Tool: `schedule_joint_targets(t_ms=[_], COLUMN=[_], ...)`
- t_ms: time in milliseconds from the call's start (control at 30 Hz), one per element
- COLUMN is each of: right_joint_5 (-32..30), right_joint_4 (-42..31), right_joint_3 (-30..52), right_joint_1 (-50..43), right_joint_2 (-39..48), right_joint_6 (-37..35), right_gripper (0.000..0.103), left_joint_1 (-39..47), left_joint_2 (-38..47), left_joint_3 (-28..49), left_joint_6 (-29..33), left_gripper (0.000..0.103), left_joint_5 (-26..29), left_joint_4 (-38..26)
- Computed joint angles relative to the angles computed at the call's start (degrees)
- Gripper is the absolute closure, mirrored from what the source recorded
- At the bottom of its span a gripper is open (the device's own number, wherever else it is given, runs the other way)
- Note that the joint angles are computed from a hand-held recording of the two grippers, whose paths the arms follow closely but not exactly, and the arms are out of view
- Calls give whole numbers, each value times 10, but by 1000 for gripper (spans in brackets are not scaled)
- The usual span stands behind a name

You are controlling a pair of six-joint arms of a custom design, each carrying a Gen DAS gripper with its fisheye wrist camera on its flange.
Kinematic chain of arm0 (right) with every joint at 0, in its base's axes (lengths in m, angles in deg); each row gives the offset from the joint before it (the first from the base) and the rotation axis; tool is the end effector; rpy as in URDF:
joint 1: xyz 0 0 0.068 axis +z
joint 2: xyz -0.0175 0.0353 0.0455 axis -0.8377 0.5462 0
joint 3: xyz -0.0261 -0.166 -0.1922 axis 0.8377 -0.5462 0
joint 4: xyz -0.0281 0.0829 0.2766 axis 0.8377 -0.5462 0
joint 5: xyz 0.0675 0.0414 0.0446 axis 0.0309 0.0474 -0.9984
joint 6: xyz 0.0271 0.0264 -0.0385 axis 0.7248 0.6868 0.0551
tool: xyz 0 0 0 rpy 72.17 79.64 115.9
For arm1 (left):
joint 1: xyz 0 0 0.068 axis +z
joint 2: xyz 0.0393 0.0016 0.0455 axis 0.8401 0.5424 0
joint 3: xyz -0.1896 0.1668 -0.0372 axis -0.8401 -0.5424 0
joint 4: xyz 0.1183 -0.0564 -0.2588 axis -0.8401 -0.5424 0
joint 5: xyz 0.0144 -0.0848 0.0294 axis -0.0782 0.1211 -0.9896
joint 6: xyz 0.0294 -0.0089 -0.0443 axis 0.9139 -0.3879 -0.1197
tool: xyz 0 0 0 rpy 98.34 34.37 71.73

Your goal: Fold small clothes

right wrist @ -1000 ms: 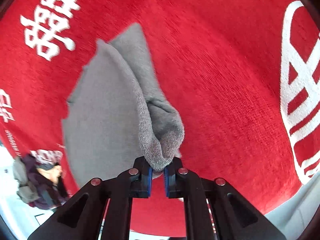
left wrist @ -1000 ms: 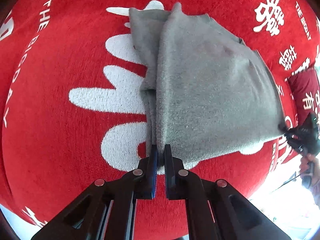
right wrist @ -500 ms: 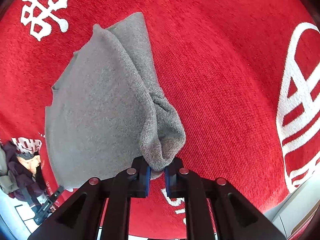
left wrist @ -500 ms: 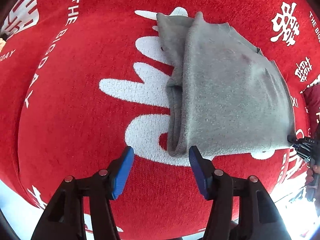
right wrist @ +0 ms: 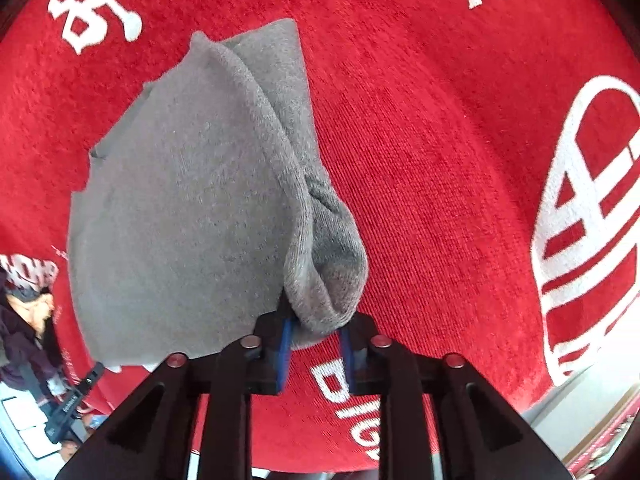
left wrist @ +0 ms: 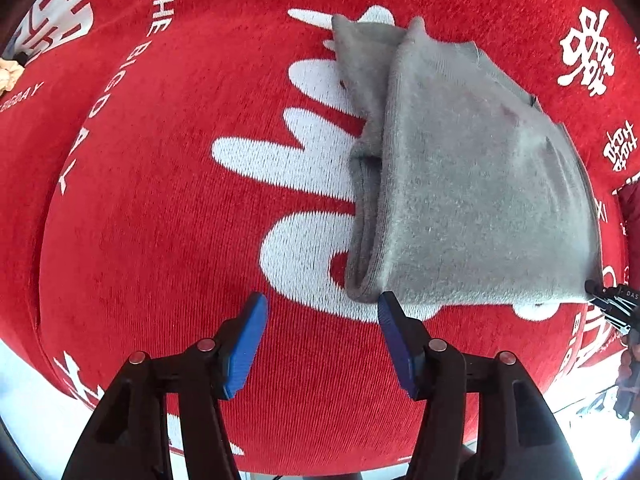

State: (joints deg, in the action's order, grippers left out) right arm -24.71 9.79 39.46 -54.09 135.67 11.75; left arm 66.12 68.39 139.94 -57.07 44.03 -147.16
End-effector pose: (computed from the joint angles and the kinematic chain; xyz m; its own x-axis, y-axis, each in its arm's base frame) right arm 0.2767 0.0206 0.1663 -0.9520 0.3031 -0.0418 0.2867 0.9314 0.2240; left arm 0.1870 0.0231 0.2412 -0.9612 -0.2622 -0.0862 -0.2430 0.9520 -0.1861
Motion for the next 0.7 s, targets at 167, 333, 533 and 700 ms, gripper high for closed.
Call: schedule_joint_targets(t_ms=[167,333,533,700], right_joint_5=[26,-21,-116,-174], right_joint_4=[-29,-33,31,107], right_joint_3=[4,-5,-11,-2], right_joint_1=[45,98,177,239], right_joint_2=[-17,-33,-10,42], right_joint_6=[-5,16,76,127], right_gripper=[61,55,51,47], left_joint_1=[-4,8,34,30], left_joint_2=[-7,-35,-43,-40], left_joint_3=[0,3,7,0], left_joint_6=[-4,-2,-4,-43], left_gripper=[44,44,44,44], left_joint_5=[-5,13,46,64], left_joint_4=[-13,-22,-44,-51])
